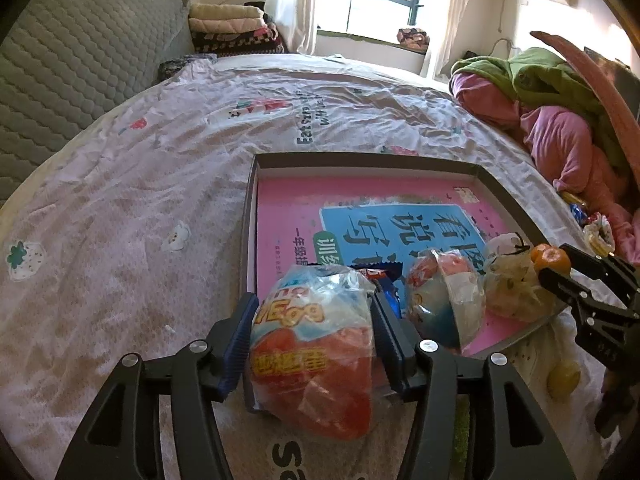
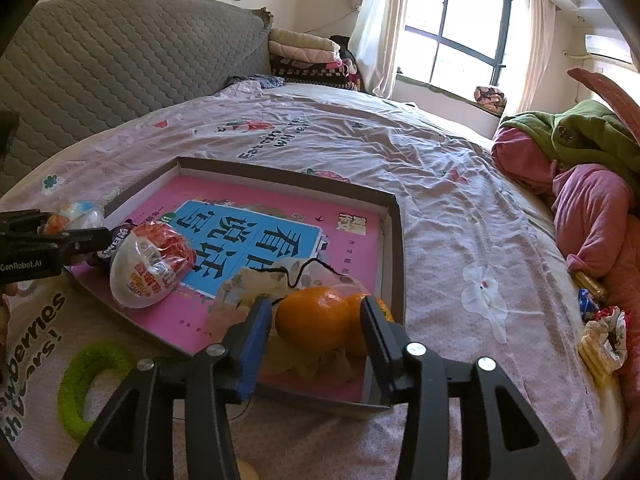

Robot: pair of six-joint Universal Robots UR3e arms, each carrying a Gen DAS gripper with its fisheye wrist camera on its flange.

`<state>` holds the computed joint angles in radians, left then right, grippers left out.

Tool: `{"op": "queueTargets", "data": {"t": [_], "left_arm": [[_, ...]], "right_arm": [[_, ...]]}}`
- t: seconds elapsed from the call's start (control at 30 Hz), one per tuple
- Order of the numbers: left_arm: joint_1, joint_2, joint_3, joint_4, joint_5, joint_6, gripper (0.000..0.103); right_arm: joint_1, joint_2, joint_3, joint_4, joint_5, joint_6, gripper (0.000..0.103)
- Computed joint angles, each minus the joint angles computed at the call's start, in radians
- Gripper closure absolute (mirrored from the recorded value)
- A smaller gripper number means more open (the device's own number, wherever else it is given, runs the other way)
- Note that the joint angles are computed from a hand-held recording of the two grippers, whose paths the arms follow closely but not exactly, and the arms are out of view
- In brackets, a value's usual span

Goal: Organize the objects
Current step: 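Lower the red pack into the tray and open the left tool while the right tool releases the orange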

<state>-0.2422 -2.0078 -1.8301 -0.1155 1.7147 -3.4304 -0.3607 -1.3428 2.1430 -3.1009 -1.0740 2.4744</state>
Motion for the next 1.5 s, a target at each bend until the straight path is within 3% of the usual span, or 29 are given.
{"op": "queueTargets", "data": {"t": [1.5], "left_arm": [[0.017,0.031,-0.014,0.06,-0.002,0.004,0.044]], "right_arm": [[-0.043,-0.073,0.006,0.043,0.066,0.024,0.049]]}}
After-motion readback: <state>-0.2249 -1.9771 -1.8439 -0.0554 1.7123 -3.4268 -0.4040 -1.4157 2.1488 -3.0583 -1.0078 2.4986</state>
